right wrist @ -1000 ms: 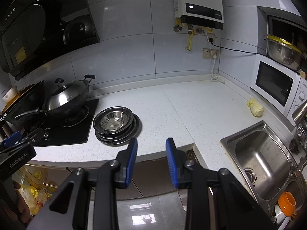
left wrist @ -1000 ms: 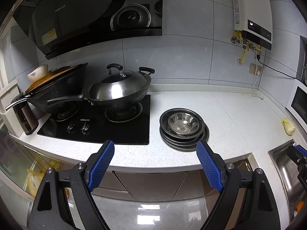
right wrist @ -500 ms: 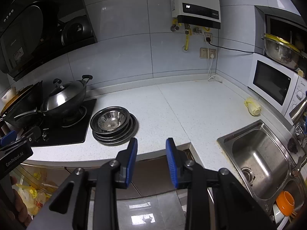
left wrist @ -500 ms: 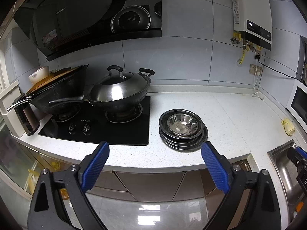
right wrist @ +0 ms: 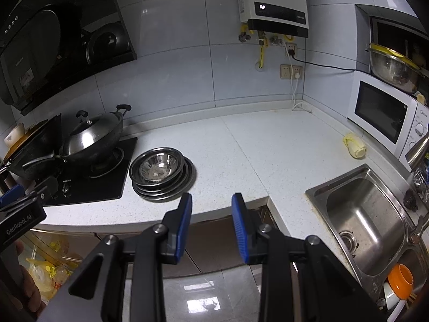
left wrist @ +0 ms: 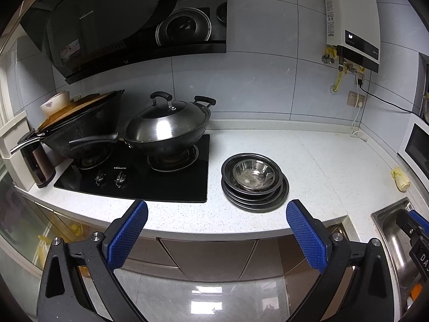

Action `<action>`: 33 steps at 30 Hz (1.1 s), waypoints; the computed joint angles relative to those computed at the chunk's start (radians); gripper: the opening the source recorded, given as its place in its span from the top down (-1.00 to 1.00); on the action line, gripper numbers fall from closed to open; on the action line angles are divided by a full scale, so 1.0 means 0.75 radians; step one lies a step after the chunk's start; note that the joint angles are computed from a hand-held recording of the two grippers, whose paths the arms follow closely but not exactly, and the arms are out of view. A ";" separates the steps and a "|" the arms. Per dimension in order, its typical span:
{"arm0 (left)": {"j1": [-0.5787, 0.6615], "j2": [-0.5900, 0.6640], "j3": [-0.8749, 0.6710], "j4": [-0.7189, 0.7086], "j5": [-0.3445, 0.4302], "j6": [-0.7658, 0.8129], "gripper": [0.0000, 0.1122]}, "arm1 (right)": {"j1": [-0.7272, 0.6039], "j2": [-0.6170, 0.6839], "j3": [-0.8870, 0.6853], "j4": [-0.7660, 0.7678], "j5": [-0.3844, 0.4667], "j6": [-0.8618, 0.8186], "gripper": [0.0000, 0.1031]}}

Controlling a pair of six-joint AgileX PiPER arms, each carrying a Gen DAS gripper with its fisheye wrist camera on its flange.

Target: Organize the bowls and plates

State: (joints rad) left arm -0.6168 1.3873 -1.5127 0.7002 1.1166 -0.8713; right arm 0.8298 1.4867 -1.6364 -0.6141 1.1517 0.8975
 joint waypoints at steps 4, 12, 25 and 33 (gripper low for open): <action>0.000 -0.007 0.004 0.006 0.003 0.004 -0.80 | -0.006 -0.007 0.002 0.024 -0.004 0.004 -0.07; 0.029 -0.012 0.002 -0.054 0.004 0.051 -0.80 | 0.002 0.000 -0.016 0.027 0.034 0.017 -0.09; 0.069 -0.010 -0.005 -0.114 -0.009 0.103 -0.81 | 0.016 -0.003 -0.005 -0.011 0.069 0.036 -0.09; 0.066 -0.010 -0.002 -0.115 -0.008 0.109 -0.81 | 0.030 0.011 -0.017 -0.017 0.079 0.044 -0.09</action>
State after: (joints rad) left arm -0.5675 1.3798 -1.5141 0.6141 1.1104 -0.7894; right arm 0.8520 1.4950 -1.6490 -0.6271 1.2107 0.9306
